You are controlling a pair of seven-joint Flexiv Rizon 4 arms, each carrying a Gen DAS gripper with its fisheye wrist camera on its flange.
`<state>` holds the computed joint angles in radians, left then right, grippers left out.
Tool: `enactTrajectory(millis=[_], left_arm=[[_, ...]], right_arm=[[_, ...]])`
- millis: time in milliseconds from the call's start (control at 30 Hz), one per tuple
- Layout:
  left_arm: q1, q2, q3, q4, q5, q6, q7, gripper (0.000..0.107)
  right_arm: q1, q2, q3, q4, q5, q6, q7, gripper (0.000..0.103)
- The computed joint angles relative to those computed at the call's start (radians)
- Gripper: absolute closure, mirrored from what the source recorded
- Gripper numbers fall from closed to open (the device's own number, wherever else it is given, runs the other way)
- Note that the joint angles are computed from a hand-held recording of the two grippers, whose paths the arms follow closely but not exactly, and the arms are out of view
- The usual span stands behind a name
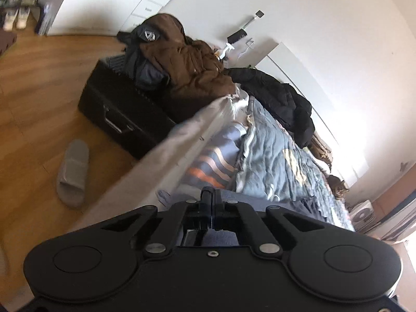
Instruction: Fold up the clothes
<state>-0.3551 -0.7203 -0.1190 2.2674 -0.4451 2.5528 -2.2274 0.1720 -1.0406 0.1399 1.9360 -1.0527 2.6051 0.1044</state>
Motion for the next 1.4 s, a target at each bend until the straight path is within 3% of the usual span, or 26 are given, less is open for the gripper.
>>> enactTrajectory(millis=[100,200,300,433,467,533,567,600,767,833,900,967,1233,1400], left_arm=[[0.012,-0.001,-0.001,0.000,0.004,-0.025,-0.002,0.107],[-0.030,-0.012,0.016,-0.028,-0.067,-0.090,0.071,0.106],[0.010,-0.006,-0.010,-0.012,-0.009,-0.118,0.027,0.105],[-0.005,-0.034,-0.003,0.021,0.045,0.023,-0.037,0.099],[-0.011,-0.039,-0.003,0.028,0.051,0.051,-0.043,0.095],[-0.030,-0.037,-0.005,0.035,0.031,0.053,-0.025,0.073],[-0.040,-0.037,-0.007,0.036,0.018,0.050,-0.016,0.057],[-0.052,-0.038,-0.006,0.032,-0.001,0.041,0.000,0.050],[-0.049,-0.050,-0.019,0.002,-0.012,-0.025,0.024,0.054],[-0.049,-0.056,-0.017,-0.018,0.002,-0.045,0.037,0.068],[-0.041,-0.059,-0.022,-0.030,0.033,-0.066,0.047,0.099],[-0.035,-0.062,-0.026,-0.035,0.057,-0.075,0.046,0.107],[-0.032,-0.019,-0.014,0.088,0.069,0.041,-0.024,0.107],[0.003,-0.005,-0.023,0.131,0.066,0.048,-0.114,0.102]], right_arm=[[-0.002,0.003,-0.001,0.005,-0.009,0.004,0.004,0.059],[-0.008,0.011,-0.003,0.019,-0.021,0.009,0.011,0.059],[-0.021,0.022,-0.009,0.032,-0.042,0.027,0.011,0.059],[-0.040,0.035,-0.018,0.042,-0.051,0.053,0.019,0.059],[-0.042,0.038,-0.020,0.047,-0.047,0.060,0.014,0.059],[-0.044,0.043,-0.024,0.056,-0.041,0.069,0.007,0.059],[-0.046,0.045,-0.025,0.059,-0.041,0.071,0.007,0.059],[-0.047,0.046,-0.027,0.062,-0.041,0.074,0.006,0.059],[-0.048,0.051,-0.027,0.069,-0.046,0.081,0.013,0.059],[-0.049,0.048,-0.026,0.062,-0.051,0.086,0.022,0.059],[-0.047,0.051,-0.029,0.061,-0.051,0.087,0.025,0.059],[-0.045,0.053,-0.030,0.062,-0.047,0.091,0.023,0.059],[-0.042,0.055,-0.030,0.065,-0.042,0.108,0.024,0.059],[-0.039,0.055,-0.025,0.070,-0.039,0.120,0.025,0.059]])
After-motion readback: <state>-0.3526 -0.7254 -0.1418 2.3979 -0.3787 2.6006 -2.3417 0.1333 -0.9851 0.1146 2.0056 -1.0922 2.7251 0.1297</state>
